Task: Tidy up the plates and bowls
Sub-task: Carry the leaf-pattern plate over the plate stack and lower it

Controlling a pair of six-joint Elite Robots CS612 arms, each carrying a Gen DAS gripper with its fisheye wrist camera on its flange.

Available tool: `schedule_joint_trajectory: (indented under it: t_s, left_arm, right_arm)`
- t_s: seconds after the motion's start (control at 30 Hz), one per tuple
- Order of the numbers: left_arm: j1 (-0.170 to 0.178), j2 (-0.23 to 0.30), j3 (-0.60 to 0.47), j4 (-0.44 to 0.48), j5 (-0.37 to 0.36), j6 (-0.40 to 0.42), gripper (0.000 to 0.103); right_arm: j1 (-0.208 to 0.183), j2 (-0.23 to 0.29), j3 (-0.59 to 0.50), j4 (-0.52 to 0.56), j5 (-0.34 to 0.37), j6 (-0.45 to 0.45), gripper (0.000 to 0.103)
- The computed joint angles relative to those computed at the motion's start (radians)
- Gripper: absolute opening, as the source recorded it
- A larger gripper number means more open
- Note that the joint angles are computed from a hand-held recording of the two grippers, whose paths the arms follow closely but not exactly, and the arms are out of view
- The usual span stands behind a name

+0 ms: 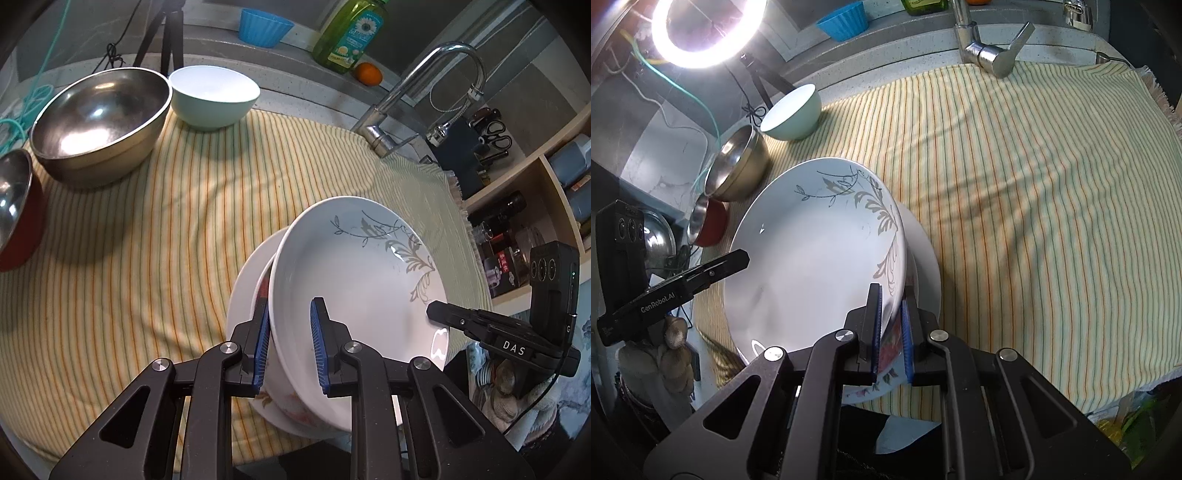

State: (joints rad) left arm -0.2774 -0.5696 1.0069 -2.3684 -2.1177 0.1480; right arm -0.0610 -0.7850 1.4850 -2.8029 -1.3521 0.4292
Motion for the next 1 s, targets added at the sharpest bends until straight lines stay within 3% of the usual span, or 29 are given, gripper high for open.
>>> schedule_joint_trajectory:
  t_s: [1.0]
  left_arm:
    - [-0.001,-0.011,0.035,0.003,0.027,0.002,0.02]
  right_arm:
    - [0.028,0.01,-0.021,0.072,-0.087,-0.061,0.01]
